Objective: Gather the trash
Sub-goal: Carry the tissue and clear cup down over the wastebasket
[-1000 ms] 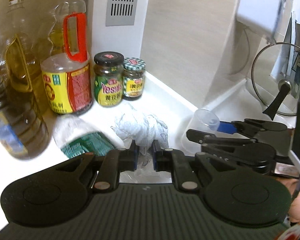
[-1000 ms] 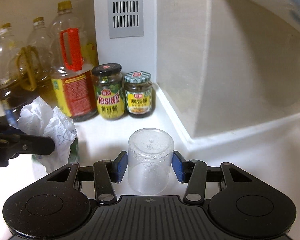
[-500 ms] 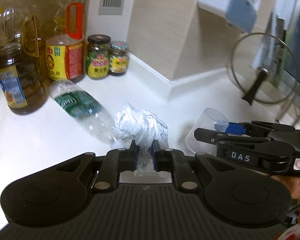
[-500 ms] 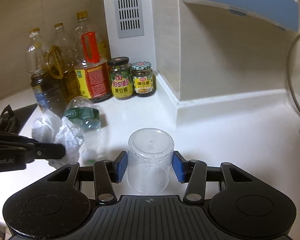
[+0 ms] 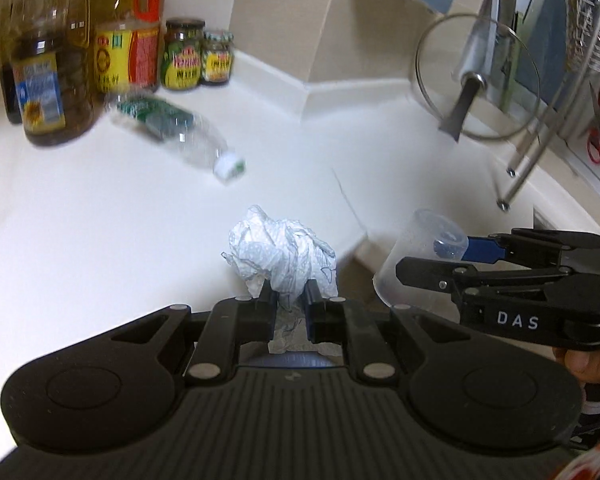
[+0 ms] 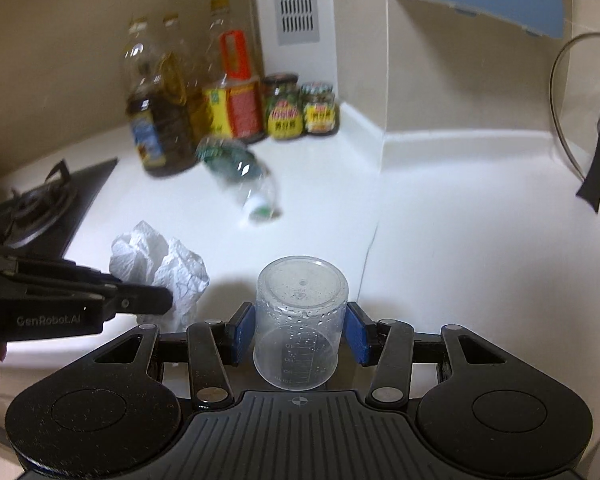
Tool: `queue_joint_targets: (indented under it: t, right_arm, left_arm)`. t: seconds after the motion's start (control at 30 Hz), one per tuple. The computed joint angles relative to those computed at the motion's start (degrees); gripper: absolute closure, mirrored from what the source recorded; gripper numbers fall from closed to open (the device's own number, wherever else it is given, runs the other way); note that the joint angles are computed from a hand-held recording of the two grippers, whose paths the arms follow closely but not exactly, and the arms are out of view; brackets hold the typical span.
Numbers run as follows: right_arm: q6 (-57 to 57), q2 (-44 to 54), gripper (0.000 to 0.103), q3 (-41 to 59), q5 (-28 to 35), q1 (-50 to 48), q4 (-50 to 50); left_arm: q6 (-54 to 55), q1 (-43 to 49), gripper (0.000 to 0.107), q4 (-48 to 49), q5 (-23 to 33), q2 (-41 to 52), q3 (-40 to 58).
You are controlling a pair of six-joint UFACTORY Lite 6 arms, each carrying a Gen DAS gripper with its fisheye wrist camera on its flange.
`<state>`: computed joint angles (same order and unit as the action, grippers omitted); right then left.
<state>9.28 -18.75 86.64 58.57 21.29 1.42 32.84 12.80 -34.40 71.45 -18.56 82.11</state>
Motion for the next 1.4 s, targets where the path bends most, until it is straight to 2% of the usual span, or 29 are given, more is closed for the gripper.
queue_joint_targets:
  t: [0.2, 0.47, 0.73, 1.03, 1.27, 1.4]
  right_arm:
    - [1.37, -7.84, 0.055, -10.89, 0.20, 6.24, -2.60]
    - [-6.91, -14.25, 0.055, -24.65, -1.41, 4.86, 2.66]
    - [-16.66, -19.72, 0.055, -36.13, 0.14, 0.12, 6.90]
    - [-22.96, -18.95, 0.055, -43.53, -3.39, -1.01, 8.50]
    - [-21.75, -17.43, 0.055, -46.01, -5.98, 1.31, 7.61]
    - [-19.46, -15.49, 0.055, -47.21, -8.62, 3.03, 6.74]
  left_arm:
    - [0.42, 2.80, 0.095, 0.72, 2.94, -8.44, -9.40]
    - [-6.66, -1.02, 0.095, 6.81, 1.79, -17.69, -22.04]
    - [-11.15, -1.85, 0.095, 11.89, 1.81, -24.84, -33.04]
    - [-17.87, -8.45, 0.095, 16.70, -2.61, -27.53, -40.85]
    - [-14.88, -3.06, 0.095, 17.17, -4.26, -27.93, -47.26]
    - [-15.76, -3.51, 0.095, 17.43, -8.06, -27.22, -51.59]
